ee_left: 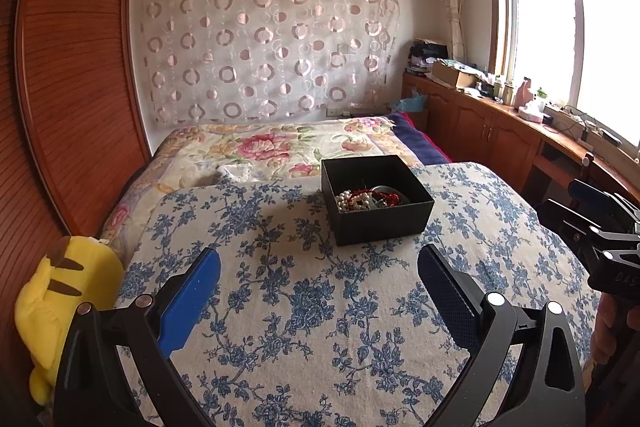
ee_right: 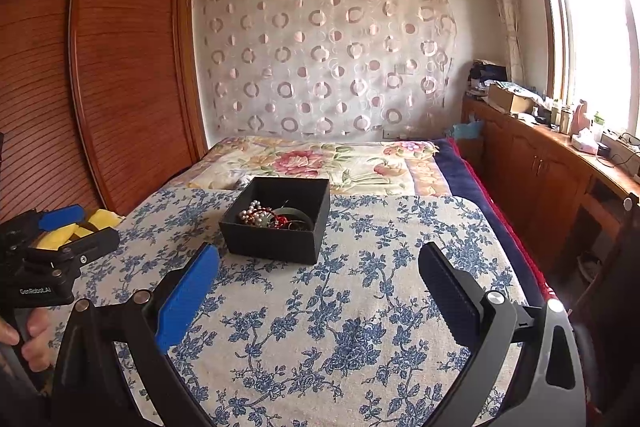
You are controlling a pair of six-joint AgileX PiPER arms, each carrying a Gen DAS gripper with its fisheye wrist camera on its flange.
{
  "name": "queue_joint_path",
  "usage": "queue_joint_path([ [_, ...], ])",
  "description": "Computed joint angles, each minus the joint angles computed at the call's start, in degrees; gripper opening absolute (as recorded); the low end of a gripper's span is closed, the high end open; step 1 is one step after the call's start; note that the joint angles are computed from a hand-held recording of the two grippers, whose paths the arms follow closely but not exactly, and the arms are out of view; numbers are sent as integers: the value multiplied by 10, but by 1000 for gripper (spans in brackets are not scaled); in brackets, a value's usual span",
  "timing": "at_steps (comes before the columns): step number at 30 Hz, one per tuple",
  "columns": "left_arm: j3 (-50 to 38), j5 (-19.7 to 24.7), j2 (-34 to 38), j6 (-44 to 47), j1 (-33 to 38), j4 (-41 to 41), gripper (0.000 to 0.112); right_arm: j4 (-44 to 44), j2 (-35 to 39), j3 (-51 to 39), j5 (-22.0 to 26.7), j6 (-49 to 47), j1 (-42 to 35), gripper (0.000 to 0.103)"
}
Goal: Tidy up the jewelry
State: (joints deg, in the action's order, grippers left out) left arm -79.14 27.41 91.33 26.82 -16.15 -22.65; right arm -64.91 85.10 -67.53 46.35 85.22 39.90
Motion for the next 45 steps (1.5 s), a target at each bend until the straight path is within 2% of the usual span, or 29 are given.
queue_joint_path([
  [45,17,-11,-28,2,0,-15,95,-27,-2,10,27,45,18,101],
])
